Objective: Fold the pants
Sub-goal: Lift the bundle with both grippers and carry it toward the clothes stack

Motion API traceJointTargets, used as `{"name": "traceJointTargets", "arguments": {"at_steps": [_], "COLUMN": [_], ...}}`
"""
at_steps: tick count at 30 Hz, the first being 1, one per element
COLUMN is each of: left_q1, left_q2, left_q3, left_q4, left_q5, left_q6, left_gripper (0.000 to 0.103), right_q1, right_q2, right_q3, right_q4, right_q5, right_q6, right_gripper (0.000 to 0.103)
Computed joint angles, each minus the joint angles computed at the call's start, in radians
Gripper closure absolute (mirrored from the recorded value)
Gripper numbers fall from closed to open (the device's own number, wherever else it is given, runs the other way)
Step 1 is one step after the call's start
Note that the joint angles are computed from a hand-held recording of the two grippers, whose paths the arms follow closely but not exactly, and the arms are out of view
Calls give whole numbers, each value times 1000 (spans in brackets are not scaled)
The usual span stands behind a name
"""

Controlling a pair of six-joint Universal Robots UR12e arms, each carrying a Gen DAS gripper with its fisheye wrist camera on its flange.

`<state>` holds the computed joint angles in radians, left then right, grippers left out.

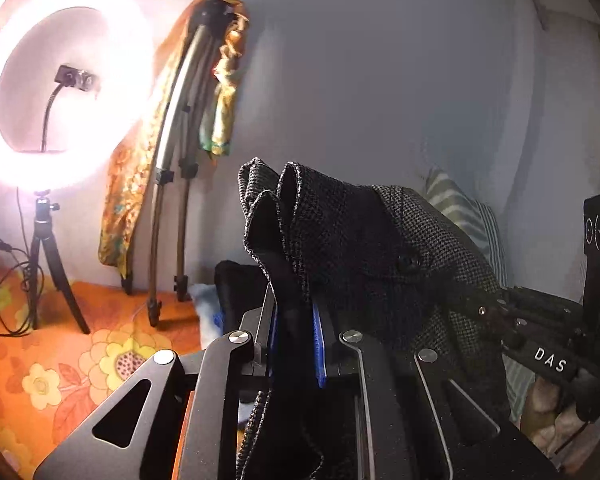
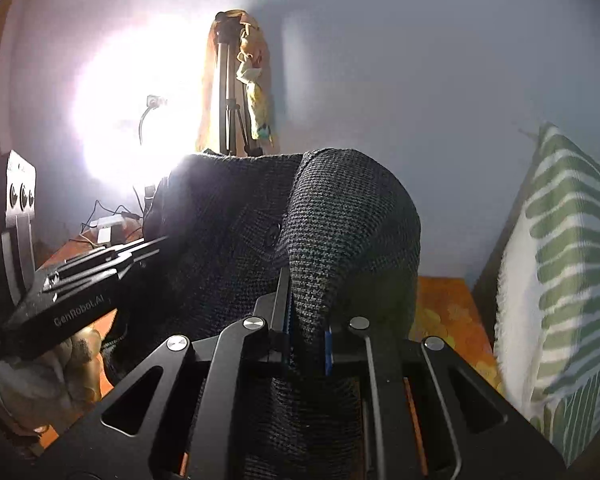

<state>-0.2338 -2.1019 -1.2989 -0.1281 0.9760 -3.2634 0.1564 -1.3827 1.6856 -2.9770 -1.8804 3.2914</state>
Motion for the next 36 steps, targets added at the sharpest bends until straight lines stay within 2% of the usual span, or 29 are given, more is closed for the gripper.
{"name": "traceJointTargets", "arguments": {"at_steps": [5,11,14,18,21,26,30,33,36], "left_q1": [18,20,9,-18,-45,-83,-105,-110,-109], "left_q2": [-22,-64,-102,-163,-218,-297,-345,-363,-361], "left_q3": [51,146,212,287,346,435,501,539,543], "left_q4": [17,13,-4,-37,-109,-267,-324,-369,-395], "left_q5": [44,116,143,164,164,166,221,247,263], "left_q6": [-34,-32,-29,-3,19,47,71,71,64], "left_gripper": [91,91,91,91,91,91,91,91,89], "right_q1": [-5,-21,-46,-101,-131,-187,-207,-204,-201], "right_q2": [45,107,138,174,192,214,244,269,285], "right_q3": [-85,-190,-229,-256,-253,-234,-242,-262,-286], "right_q4": [24,13,-1,12,46,115,161,188,205], "right_q5": [56,141,194,266,258,249,233,174,119], "right_q6": [-49,-94,-113,-101,-133,-135,-110,-105,-79], "right_gripper": [91,91,91,91,91,91,91,83,66]}}
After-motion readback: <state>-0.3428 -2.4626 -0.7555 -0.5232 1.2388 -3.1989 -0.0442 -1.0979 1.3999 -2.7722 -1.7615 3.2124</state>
